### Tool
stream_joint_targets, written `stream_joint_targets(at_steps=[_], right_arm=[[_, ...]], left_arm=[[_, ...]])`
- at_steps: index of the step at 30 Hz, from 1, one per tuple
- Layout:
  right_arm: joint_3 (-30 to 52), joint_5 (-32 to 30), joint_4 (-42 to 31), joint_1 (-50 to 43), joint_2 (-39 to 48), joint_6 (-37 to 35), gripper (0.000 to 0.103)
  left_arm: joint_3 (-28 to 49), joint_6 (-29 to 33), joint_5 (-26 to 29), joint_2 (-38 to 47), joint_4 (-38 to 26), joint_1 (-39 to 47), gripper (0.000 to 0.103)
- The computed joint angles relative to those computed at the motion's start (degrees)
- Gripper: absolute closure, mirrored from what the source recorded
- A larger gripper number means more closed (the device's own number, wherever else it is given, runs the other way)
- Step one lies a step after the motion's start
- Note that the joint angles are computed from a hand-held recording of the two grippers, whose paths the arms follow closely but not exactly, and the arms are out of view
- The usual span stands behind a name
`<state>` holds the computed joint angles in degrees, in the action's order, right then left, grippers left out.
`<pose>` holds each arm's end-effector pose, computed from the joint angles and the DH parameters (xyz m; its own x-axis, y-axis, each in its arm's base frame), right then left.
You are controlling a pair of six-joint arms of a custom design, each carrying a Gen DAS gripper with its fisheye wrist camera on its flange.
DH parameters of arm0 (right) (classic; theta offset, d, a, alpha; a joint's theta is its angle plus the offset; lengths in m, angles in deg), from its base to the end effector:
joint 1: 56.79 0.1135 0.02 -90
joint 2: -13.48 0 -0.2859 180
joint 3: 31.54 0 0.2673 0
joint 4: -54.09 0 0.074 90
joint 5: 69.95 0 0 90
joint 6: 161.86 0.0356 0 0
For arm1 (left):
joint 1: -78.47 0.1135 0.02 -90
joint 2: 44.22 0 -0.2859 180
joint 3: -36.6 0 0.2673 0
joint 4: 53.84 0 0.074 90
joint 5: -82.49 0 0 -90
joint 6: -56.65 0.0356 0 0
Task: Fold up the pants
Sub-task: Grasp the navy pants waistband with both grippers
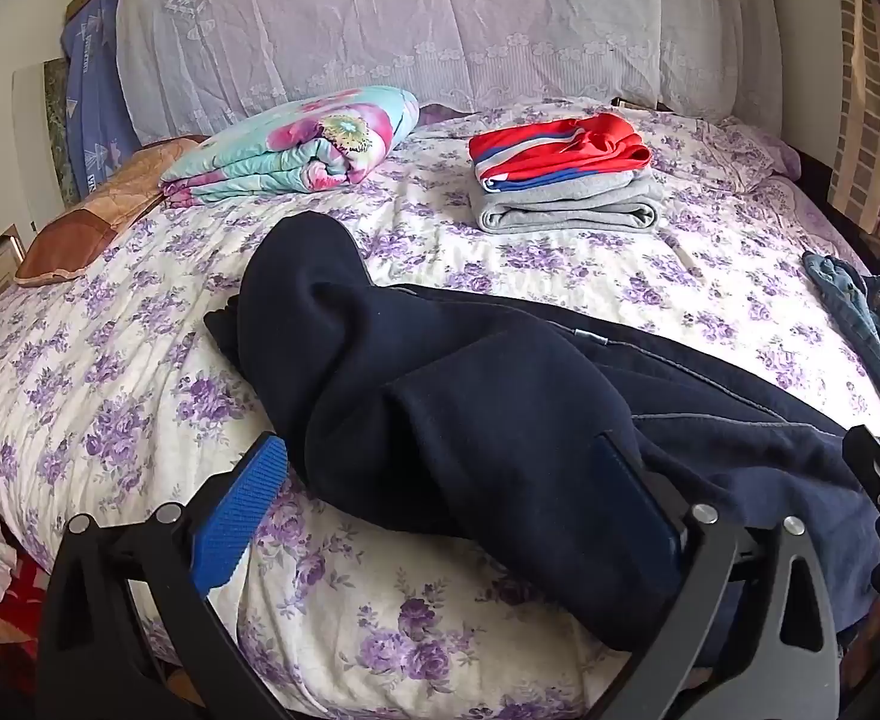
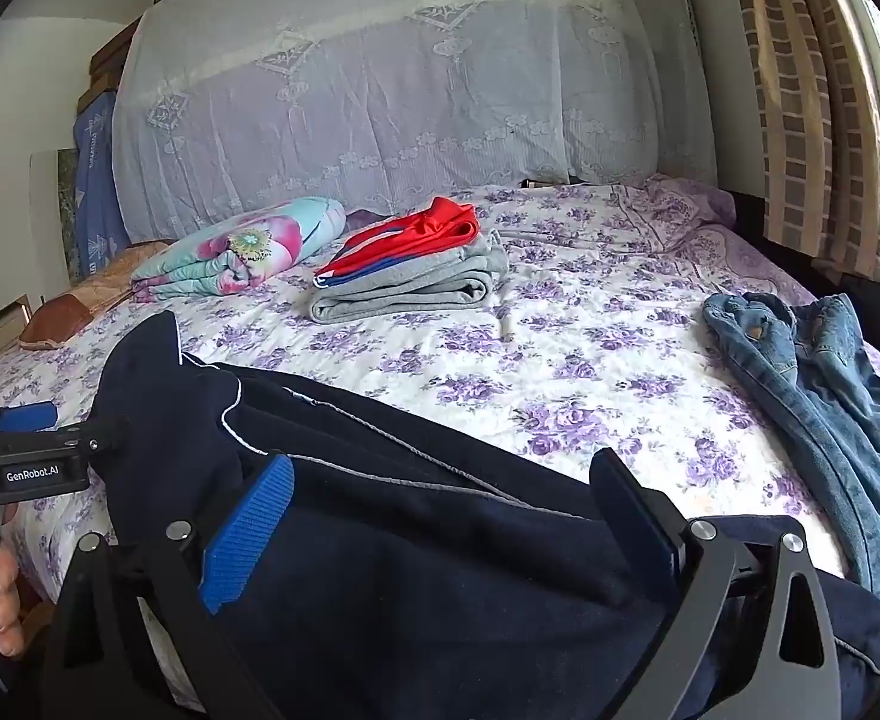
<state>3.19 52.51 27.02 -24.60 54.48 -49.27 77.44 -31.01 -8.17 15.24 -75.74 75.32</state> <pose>0.1429 0.0674 0.2147 -0.4563 0.0957 -0.8846 0.1140 0.9923 0.0486 0.2110 -0.0112 0.2032 -0.6463 0.0765 -0.7592 0.0727 0.9966 0.0385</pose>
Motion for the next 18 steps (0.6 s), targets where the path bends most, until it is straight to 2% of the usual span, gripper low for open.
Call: stream_joint_targets(at_steps=[18], right_arm=[[-0.1,-0.4,0.1,-0.3,-0.3,-0.1,0.003]], left_arm=[[0.0,0.1,0.1,0.1,0.1,0.1,0.005]])
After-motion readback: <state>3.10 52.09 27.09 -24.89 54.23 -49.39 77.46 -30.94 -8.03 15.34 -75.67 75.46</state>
